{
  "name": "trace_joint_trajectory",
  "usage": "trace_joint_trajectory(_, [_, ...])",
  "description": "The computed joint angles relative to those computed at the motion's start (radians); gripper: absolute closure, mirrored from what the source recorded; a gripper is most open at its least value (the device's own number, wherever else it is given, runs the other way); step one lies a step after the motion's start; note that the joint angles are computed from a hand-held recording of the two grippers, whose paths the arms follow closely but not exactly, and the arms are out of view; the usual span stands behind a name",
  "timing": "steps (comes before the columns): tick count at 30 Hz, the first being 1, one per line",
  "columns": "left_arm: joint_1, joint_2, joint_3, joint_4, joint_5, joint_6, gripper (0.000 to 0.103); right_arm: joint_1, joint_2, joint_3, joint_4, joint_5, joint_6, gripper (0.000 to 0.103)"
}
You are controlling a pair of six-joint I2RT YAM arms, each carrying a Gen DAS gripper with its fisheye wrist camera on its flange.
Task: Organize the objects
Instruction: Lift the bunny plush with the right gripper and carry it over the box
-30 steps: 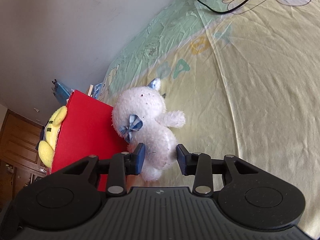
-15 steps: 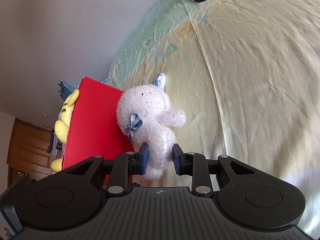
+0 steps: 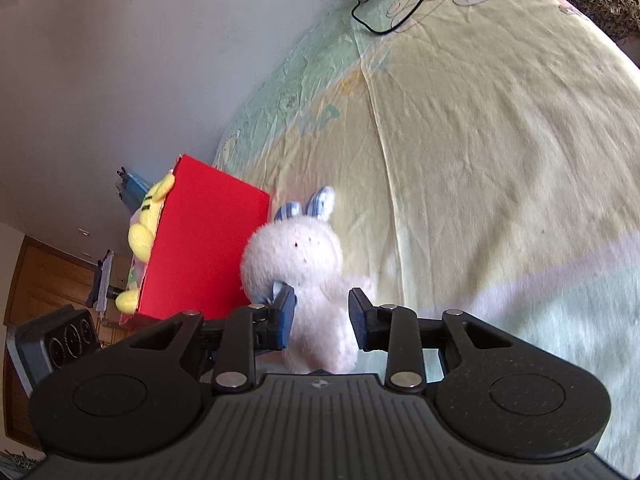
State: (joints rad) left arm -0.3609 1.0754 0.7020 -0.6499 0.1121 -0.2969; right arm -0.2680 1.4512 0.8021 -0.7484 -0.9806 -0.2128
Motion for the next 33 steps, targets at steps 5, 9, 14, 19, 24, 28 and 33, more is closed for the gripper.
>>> trace_joint_trajectory(5, [0.018,0.069,0.013,0.061,-0.001,0.006,0.015,0.088,0.085,0.003,0.176,-0.011,0.148,0.063])
trace_joint_trajectory(9, [0.019,0.091,0.011,0.094,-0.027,0.003,0.015,0.124,0.156,0.001,0.193,-0.093,0.188,0.059])
trace_joint_trajectory(14, [0.009,0.05,0.005,0.063,-0.02,0.01,0.015,0.149,0.115,-0.015,0.152,-0.094,0.154,0.061])
trace_joint_trajectory(19, [-0.048,-0.018,0.007,0.003,-0.039,-0.011,0.015,0.122,0.033,-0.014,0.017,-0.078,0.057,0.061])
trace_joint_trajectory(24, [-0.139,-0.106,0.02,-0.075,-0.102,-0.025,0.015,0.074,-0.061,-0.018,-0.154,-0.068,-0.077,0.061])
trace_joint_trajectory(28, [-0.2,-0.183,0.047,-0.133,-0.186,-0.047,0.015,0.058,-0.121,-0.004,-0.239,-0.087,-0.158,0.061])
trace_joint_trajectory(33, [-0.256,-0.275,0.097,-0.216,-0.316,-0.072,0.015,0.085,-0.21,0.006,-0.237,-0.155,-0.152,0.06])
